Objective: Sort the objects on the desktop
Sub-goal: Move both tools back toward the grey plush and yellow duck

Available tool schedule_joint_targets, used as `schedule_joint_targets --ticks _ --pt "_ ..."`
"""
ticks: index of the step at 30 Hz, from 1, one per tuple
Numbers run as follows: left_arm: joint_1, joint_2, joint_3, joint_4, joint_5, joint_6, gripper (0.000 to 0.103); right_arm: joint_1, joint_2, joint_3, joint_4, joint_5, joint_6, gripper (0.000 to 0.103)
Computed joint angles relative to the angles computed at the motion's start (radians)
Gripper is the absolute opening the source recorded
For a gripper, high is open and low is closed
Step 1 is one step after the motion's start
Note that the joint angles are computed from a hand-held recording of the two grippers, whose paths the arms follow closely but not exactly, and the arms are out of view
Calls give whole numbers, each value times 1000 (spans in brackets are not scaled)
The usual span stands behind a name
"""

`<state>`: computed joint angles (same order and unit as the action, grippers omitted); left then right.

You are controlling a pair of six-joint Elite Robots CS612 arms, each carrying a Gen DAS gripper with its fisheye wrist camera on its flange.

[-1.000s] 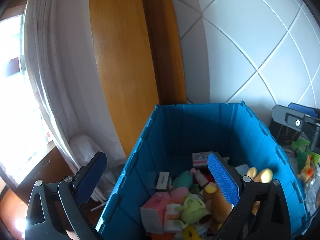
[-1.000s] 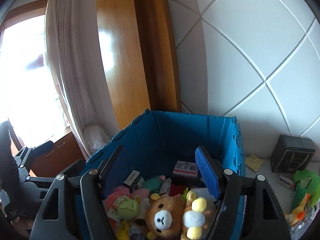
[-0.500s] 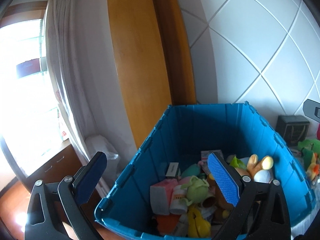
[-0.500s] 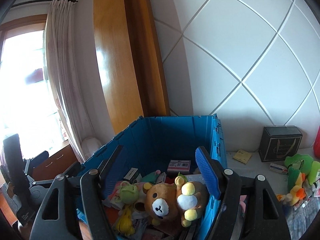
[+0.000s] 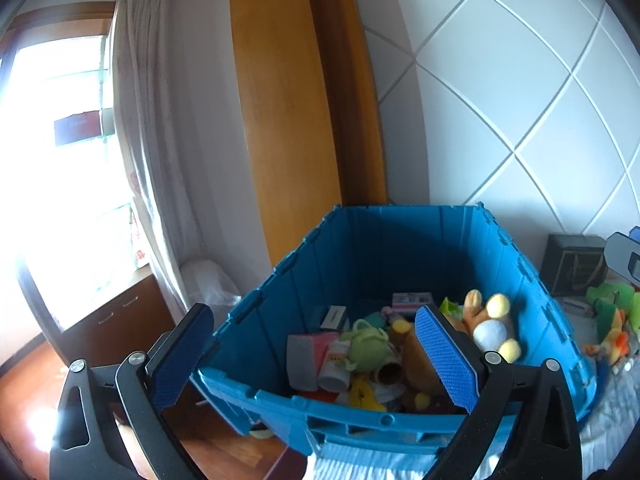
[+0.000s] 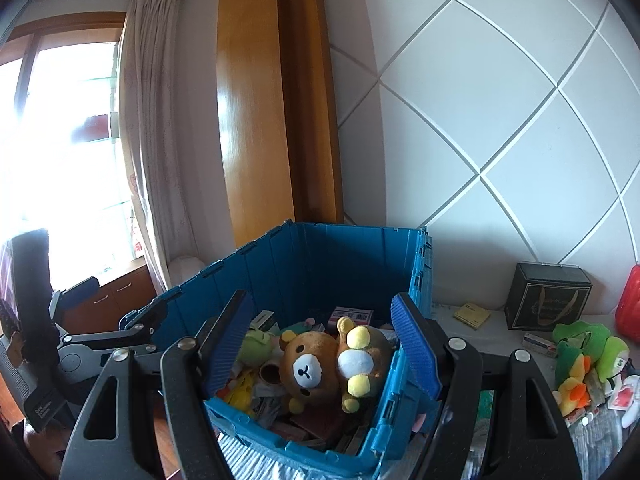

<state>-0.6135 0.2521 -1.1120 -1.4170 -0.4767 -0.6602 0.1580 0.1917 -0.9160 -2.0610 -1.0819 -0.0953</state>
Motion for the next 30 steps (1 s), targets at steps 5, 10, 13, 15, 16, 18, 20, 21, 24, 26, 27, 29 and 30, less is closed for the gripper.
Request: schedule_joint_targets --ticks 5,10,13,15,16,18,20,21,24,26,27,29,30 --pt "-39 -3 -6 89 15 -97 102 -35 46 -102 66 41 -16 72" --pt "-74 -12 11 128 23 -151 102 -74 79 -182 123 67 -22 72" --pt "-93 -21 33 109 20 -149 102 -98 95 -225 160 73 -29 72" --pt "-107 -28 55 76 26 -130 102 -116 108 -258 178 73 -29 72" --pt "-113 -32 66 59 27 -119 102 -125 114 -272 186 72 -30 72" --pt "-125 -38 88 25 28 -100 102 -145 126 -303 196 63 -28 72" --pt "-132 -45 111 3 20 -89 102 -165 135 -324 201 51 -18 72" --pt "-136 -50 123 -11 13 -83 102 -174 138 -334 204 45 -13 72" --pt "-146 -60 164 -76 -3 -36 102 -203 150 -354 211 12 4 72" --pt "-149 -70 198 -112 -15 0 102 -221 155 -359 218 -15 18 72" --pt "-150 -76 218 -138 -20 21 102 -228 155 -358 225 -30 25 72" --pt "-149 -88 260 -214 -50 76 102 -242 157 -354 237 -61 39 72" --pt "-148 -96 285 -253 -66 104 102 -248 157 -350 243 -83 46 72"
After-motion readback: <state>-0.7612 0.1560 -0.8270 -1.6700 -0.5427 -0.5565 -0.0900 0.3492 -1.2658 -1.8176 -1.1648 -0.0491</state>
